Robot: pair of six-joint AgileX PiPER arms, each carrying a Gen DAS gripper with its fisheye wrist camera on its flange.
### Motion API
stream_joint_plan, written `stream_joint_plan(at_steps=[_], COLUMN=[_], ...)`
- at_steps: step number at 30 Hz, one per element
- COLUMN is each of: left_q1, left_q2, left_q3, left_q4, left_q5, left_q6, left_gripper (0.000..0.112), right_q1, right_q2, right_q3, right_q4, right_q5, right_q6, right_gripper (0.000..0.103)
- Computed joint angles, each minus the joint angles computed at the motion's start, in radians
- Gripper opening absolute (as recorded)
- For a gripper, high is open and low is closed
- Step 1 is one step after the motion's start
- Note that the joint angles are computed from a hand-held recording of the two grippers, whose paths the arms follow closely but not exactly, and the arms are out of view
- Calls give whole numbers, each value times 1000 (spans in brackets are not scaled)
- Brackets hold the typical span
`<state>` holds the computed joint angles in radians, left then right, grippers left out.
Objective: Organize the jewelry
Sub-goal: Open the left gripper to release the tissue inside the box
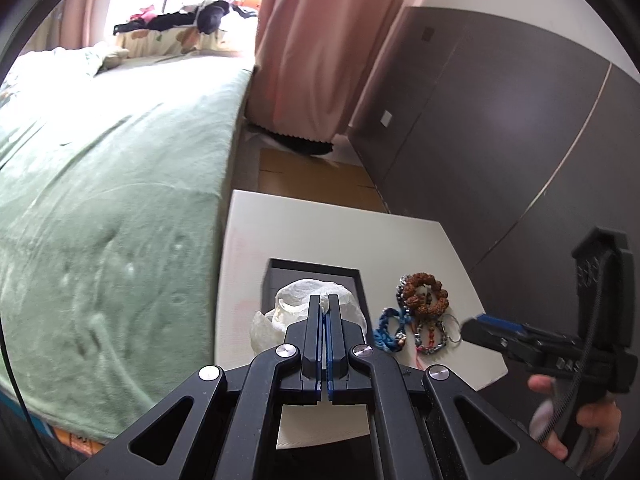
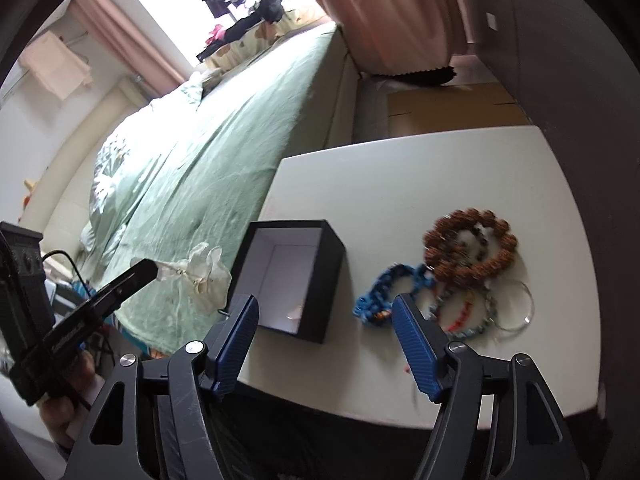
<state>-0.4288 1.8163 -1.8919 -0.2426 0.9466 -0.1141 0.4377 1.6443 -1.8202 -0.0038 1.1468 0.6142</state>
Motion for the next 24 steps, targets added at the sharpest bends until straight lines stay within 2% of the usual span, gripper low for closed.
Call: stream_joint_plan(at_steps=[4,6,10,12,14,15,17,18,19,21,24], left_q1=[-49,-65,-68,-53,-34,-28,-21,-23,-26,-31,-47], left_q2=[64,99,159,188,247,257,242,232,212,174,173], left_q3=[-60,-98,-156,-185,-267,-277,-244,-232,-204,-160,-190], left_q4=[43,64,11,-63,-130,-152,-176,-171,-160,-146,-129], left_q5=[-2,21,61,98,196,215,200,191,168,127,147], left_q6=[-12,-30,-27,-11,-27,-36,-41,-47,-53,-56,-60], left_gripper=[0,0,0,2,5,10,29,47,60,63,63], right_q1=[-17,-31,-62,-77,-100,-110,-133,-143,-152,-169,-197], right_q2=[-107,-150,-223,-256,-289,-302,-330,-340,-350,-378,-413], right_q3=[151,211,309,353,397,417,456,472,487,525,566], right_q4=[-15,-6,0,8,25,32,50,60,68,82,95], right_q5=[-46,-65,-80,-92,-106,-113,-127,-132,-137,-154,-168], right_q6=[46,58,56,52,44,42,38,33,31,25,17], right_gripper=[71,71,71,71,71,71,74,79,81,83,83])
